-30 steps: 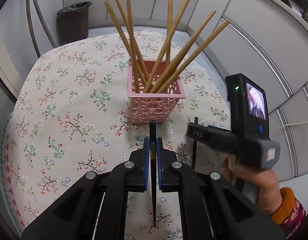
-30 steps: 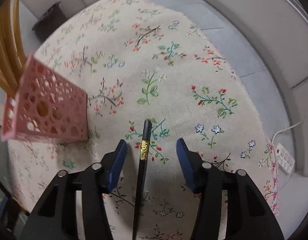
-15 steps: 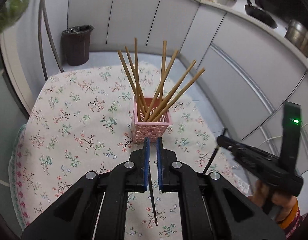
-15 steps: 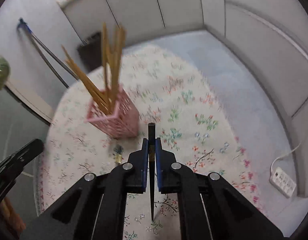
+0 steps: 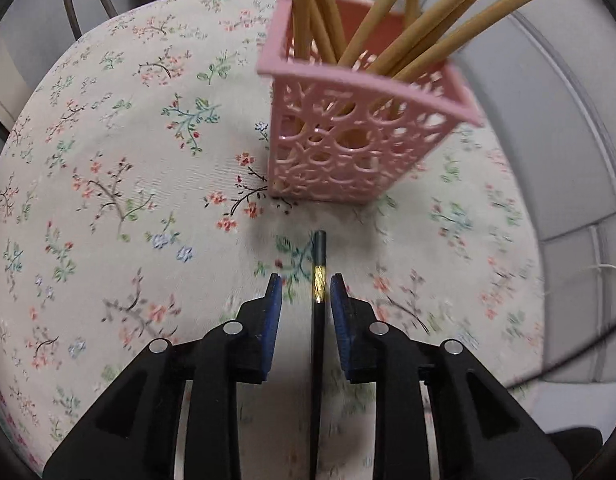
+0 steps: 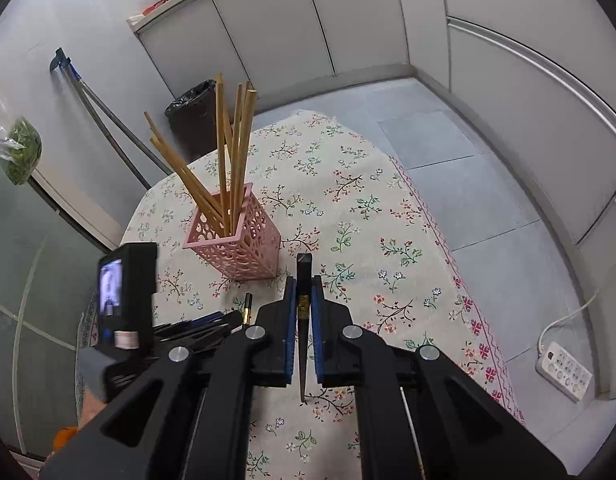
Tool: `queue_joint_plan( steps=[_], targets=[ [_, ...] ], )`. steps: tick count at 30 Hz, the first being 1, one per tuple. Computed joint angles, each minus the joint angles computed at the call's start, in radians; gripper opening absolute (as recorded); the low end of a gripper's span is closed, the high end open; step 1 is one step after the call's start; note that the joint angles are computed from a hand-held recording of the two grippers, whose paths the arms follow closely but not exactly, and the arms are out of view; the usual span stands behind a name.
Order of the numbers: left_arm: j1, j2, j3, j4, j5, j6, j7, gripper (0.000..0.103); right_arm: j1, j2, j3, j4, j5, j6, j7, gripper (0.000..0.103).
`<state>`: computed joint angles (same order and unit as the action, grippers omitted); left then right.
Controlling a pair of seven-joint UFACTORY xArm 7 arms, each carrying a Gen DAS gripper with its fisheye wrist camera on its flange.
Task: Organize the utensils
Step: 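Carry both black chopsticks up over the pink basket, then open the left tool over the basket while the right tool opens to drop its chopstick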
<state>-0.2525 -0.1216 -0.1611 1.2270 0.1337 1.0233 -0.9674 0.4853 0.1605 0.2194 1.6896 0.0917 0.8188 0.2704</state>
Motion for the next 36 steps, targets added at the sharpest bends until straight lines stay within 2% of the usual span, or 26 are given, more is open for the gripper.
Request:
queue_joint_plan(
  steps=[1,4,5,6,7,8,9,11,15,21,23,27,31,36],
  targets=[
    [0.000,0.014,0.000,0.007,0.000,-0.003,0.002,0.025,-0.001,0.004,-0.001,0.001,0.002,-0.001,-0.001,0.007],
    [-0.011,0.059,-0.012,0.045,0.075,-0.002,-0.008,0.037,-0.010,0.010,-0.003,0.006,0.018,0.004,-0.010,0.008],
    [-0.018,0.072,-0.016,0.056,0.103,0.008,-0.008,0.038,-0.014,0.014,-0.004,0.010,0.027,0.008,-0.014,0.008],
    [-0.025,0.081,-0.018,0.065,0.131,0.021,-0.012,0.036,-0.015,0.016,-0.004,0.012,0.030,0.010,-0.016,0.008],
    [-0.035,0.089,-0.023,0.076,0.169,0.049,-0.019,0.027,-0.016,0.017,-0.005,0.013,0.033,0.010,-0.016,0.008],
    [-0.041,0.083,-0.022,0.071,0.179,0.053,-0.016,0.019,-0.019,0.017,-0.005,0.013,0.039,0.011,-0.018,0.008],
    [-0.044,0.071,-0.018,0.058,0.171,0.047,-0.012,0.007,-0.022,0.015,-0.004,0.011,0.049,0.012,-0.024,0.008],
    [-0.038,0.011,-0.004,-0.002,0.109,0.022,0.006,0.006,-0.026,0.006,-0.001,0.006,0.066,0.012,-0.040,0.007],
    [-0.014,-0.173,-0.010,-0.113,0.076,-0.016,0.002,0.006,-0.036,-0.035,0.007,-0.014,0.120,-0.004,-0.097,0.007],
    [0.067,-0.411,-0.106,-0.128,0.166,-0.015,-0.065,0.006,-0.045,-0.112,0.012,-0.024,0.230,-0.047,-0.192,0.007],
    [0.118,-0.385,-0.152,-0.064,0.218,-0.017,-0.097,0.006,-0.044,-0.122,0.010,-0.007,0.243,-0.062,-0.199,0.007],
    [0.186,-0.395,-0.193,0.031,0.315,-0.033,-0.127,0.006,-0.039,-0.081,0.009,0.115,0.231,-0.073,-0.185,0.007],
    [0.244,-0.323,-0.208,0.162,0.401,-0.065,-0.099,0.006,-0.016,0.015,0.008,0.291,0.156,-0.088,-0.130,0.007],
    [0.242,-0.193,-0.192,0.278,0.455,-0.108,-0.078,0.006,0.042,0.218,-0.001,0.618,0.075,-0.020,-0.085,0.007]
  ],
)
